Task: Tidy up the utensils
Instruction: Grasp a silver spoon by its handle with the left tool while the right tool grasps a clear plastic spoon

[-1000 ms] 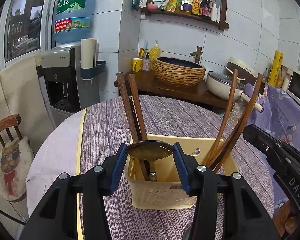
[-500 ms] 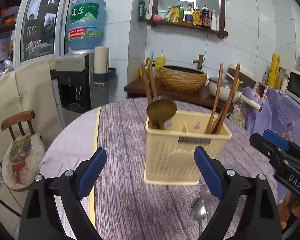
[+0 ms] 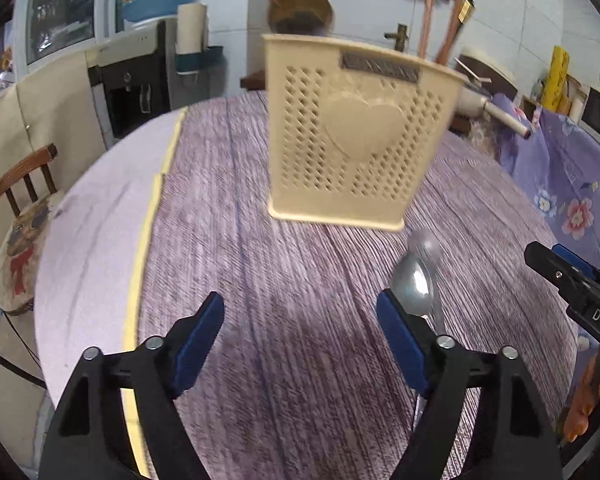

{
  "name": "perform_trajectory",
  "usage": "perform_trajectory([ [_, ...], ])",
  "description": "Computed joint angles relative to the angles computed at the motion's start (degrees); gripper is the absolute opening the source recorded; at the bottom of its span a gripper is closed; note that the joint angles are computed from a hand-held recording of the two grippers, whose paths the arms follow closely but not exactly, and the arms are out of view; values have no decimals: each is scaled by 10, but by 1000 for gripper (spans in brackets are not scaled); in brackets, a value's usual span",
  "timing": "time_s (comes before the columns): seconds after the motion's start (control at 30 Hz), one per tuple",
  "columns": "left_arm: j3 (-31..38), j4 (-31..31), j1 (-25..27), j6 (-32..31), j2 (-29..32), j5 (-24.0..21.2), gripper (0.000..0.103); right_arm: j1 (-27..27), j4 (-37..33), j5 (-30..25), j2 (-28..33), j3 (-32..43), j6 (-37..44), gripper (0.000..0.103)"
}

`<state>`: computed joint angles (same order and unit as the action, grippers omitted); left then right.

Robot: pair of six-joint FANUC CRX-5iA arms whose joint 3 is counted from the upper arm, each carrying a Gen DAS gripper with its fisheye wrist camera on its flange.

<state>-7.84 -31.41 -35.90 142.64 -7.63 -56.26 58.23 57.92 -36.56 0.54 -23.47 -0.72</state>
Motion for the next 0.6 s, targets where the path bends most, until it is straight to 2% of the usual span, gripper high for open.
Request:
perform_trajectory([
  [0.07, 5, 9, -5, -14, 13, 3, 68, -1, -10, 3, -5, -10, -3, 70],
  [0.43, 12, 42, -24, -71, 46, 3, 59, -6, -29, 20, -18, -29, -8, 70],
  [0.6, 22, 56, -25, -88, 56, -12, 54, -6, -41, 27, -16, -26, 3, 70],
])
